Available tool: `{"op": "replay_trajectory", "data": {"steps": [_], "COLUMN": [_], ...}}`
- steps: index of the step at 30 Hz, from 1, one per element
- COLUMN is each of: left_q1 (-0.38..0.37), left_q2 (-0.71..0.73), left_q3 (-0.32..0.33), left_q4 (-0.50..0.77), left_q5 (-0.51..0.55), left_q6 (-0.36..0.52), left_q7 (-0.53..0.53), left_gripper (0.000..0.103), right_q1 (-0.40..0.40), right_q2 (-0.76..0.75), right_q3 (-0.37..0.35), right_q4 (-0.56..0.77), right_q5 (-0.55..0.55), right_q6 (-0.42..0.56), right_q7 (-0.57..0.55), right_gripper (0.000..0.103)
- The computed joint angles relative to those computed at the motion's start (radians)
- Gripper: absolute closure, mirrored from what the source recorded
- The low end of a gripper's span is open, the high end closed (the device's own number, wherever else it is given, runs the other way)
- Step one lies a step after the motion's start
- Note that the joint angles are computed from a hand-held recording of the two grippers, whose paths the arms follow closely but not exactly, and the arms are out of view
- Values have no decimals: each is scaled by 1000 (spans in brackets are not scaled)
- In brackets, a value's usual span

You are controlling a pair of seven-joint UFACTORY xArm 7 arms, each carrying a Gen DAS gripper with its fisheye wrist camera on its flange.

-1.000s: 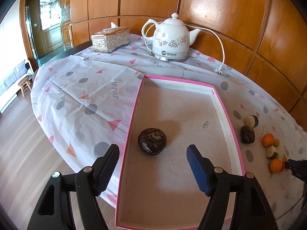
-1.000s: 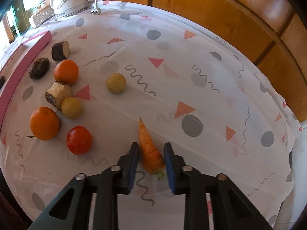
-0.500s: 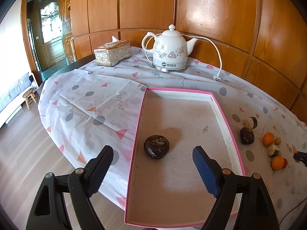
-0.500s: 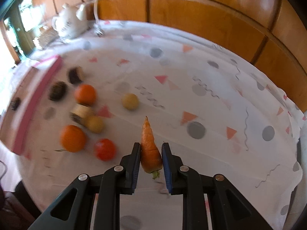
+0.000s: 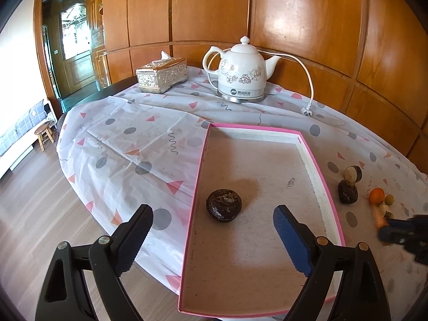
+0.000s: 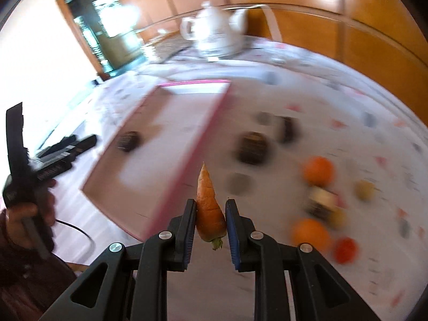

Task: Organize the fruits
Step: 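Carry the carrot into the pink tray and open the right tool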

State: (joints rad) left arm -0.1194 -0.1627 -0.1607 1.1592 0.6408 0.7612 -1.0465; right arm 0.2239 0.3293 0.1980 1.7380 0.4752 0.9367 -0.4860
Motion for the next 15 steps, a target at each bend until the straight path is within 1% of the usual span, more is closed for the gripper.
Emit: {"op": "replay_trajectory", "data": {"steps": [4,7,8,11,13,15], "left_q1": [6,12,14,19,21,21], "left_q2": [-7,-14,-15,-20,-20,-19], "left_q3": [4,7,7,5,4,2], "left_q4": [-13,-24,-26,-34,-36,-38], "left_q5": [0,-3,-3,-5,-6,-5], "left_q6": [-3,-13,-15,-22,-27,-32], "left_q7": [-12,-19,-20,-23,-22,-21], "left_gripper": [11,11,11,11,11,11], "right_q1": [53,105,112,140,138,136], "right_q2": [82,136,155,171,170,146], "right_q3": [33,32,33,22,20,13], "right_q4": [105,175,202,219,216,181], "right_q5": [-1,-58,-70,-125,-139,-159], "right_q6": [25,32,48,37,33,12], "right_q7": [46,84,94,111,114,120], "right_gripper": [81,80,80,78,77,76]}}
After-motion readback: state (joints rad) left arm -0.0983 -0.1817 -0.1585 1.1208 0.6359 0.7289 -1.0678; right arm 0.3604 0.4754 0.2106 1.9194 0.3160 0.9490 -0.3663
